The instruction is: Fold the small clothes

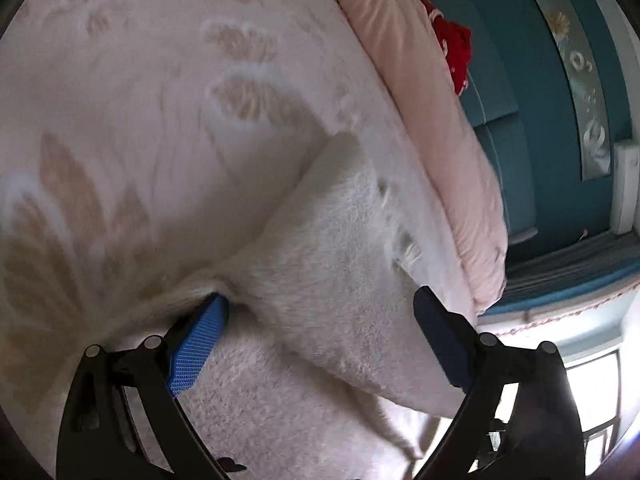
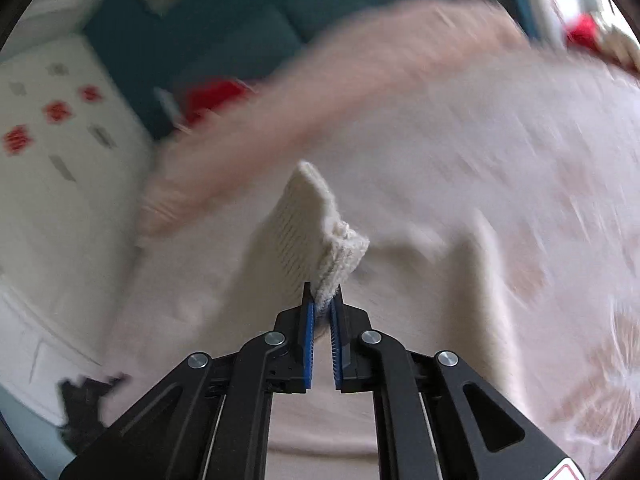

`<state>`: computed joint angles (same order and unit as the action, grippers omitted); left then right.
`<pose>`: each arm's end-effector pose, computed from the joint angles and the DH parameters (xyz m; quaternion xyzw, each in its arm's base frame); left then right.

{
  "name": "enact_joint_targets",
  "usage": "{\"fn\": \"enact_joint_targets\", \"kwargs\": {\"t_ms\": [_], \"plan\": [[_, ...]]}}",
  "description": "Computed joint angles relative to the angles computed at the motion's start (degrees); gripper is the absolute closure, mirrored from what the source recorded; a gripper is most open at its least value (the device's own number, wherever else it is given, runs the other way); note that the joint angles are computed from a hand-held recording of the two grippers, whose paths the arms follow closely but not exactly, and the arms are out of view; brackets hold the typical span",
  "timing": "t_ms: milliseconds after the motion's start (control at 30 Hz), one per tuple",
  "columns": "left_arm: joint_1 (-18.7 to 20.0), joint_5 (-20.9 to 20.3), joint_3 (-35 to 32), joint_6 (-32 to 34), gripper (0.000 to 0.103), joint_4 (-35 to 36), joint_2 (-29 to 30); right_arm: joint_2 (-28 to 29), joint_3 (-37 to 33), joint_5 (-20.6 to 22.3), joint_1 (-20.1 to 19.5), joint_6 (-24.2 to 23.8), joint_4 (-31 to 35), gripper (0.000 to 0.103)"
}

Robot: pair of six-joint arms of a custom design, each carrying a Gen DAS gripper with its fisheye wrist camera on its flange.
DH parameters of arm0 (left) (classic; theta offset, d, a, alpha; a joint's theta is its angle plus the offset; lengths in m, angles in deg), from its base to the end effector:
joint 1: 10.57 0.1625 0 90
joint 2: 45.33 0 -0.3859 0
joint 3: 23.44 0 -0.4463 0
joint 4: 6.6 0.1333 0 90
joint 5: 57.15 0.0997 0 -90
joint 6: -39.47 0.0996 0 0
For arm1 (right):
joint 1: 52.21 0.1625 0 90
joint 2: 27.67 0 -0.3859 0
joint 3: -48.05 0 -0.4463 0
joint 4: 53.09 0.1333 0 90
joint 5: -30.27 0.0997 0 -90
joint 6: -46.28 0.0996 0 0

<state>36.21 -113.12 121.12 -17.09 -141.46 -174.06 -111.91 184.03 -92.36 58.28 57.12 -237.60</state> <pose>-0.0781 -0.3591 0.3180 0.1804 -0.9109 0.3711 0.0008 0.2304 -0.3892 0.2021 -0.0269 -0.8991 0.4076 0.1574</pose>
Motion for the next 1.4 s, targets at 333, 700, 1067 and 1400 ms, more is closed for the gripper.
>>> {"fn": "enact_joint_targets", "kwargs": {"t_ms": [333,700,1067,1400], "plan": [[-3.67,9.97,-1.31,-7.07,0.073,7.97,3.10,-2.61,5.59,6.92,-3.57,-0.96,-7.72,0.096],[-6.37,15.41,7.08,9.08,0.080,1.32,-4.47,-2.64,6.64,-1.01,-3.56,-0.24,-4.13,0.081],[-6.69,15.69,9.99,14.34,0.078,-6.85,-4.78,3.75,-0.05,-7.39,-3.02,0.52,-0.50,0.081],[-7.37,16.58,11.17,15.60,0.076,-9.11,-4.83,2.34,2.77,-13.01,-1.10,-0.64,-7.33,0.067]]}}
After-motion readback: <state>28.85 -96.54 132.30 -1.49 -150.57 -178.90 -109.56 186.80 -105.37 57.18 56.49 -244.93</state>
